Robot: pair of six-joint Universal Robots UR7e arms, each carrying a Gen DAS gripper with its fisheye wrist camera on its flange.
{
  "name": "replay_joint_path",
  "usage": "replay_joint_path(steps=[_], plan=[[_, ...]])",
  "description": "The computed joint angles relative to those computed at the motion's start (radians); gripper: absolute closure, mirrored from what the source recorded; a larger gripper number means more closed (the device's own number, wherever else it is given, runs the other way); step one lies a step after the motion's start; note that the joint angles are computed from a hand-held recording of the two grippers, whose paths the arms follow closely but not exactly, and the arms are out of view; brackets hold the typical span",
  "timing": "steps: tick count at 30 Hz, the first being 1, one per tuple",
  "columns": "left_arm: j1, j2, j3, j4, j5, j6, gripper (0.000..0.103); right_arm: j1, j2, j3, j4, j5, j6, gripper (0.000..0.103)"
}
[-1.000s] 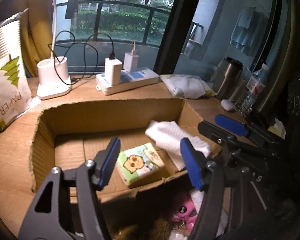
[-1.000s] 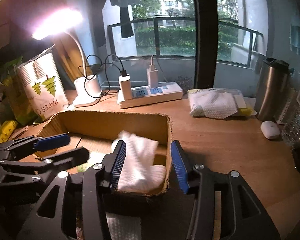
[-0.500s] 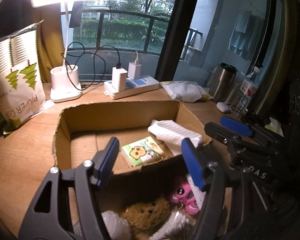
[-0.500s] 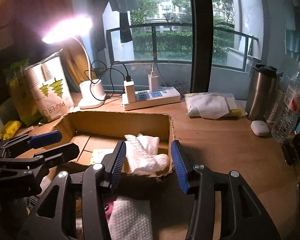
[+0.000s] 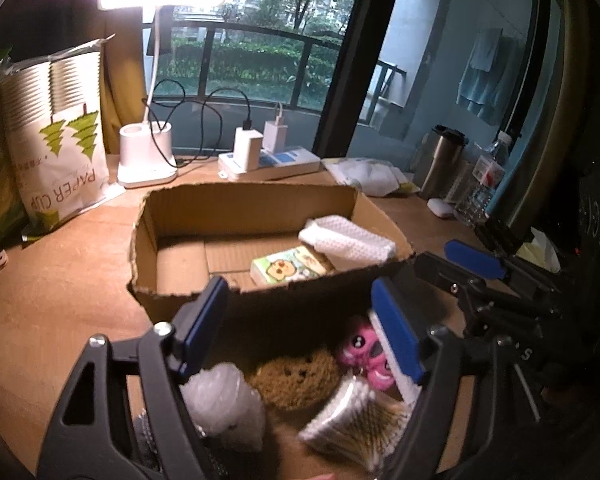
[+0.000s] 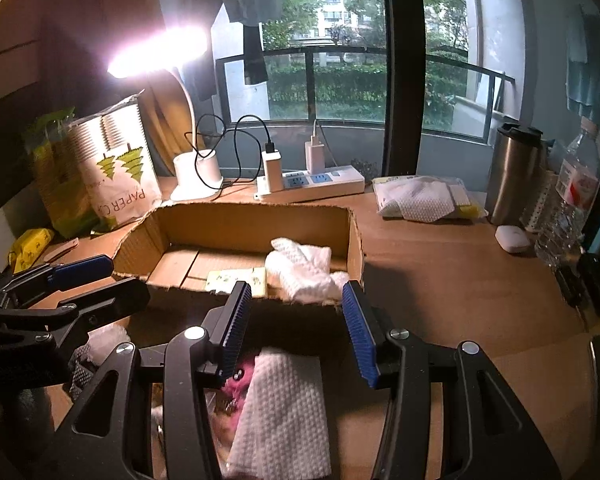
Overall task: Organize soft objects
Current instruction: 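Grasp the white textured wipe sheet on the table with the right gripper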
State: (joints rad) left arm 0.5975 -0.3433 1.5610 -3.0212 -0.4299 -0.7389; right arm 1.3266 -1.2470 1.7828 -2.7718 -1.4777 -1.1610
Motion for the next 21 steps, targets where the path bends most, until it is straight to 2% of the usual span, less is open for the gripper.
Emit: replay_joint_path(steps=[21], plan=[[-0.026, 0.016, 0.05, 0.077, -0.042, -0.138, 0.027, -0.066, -0.033, 0.083, 0.009, -0.048, -0.034, 0.053]])
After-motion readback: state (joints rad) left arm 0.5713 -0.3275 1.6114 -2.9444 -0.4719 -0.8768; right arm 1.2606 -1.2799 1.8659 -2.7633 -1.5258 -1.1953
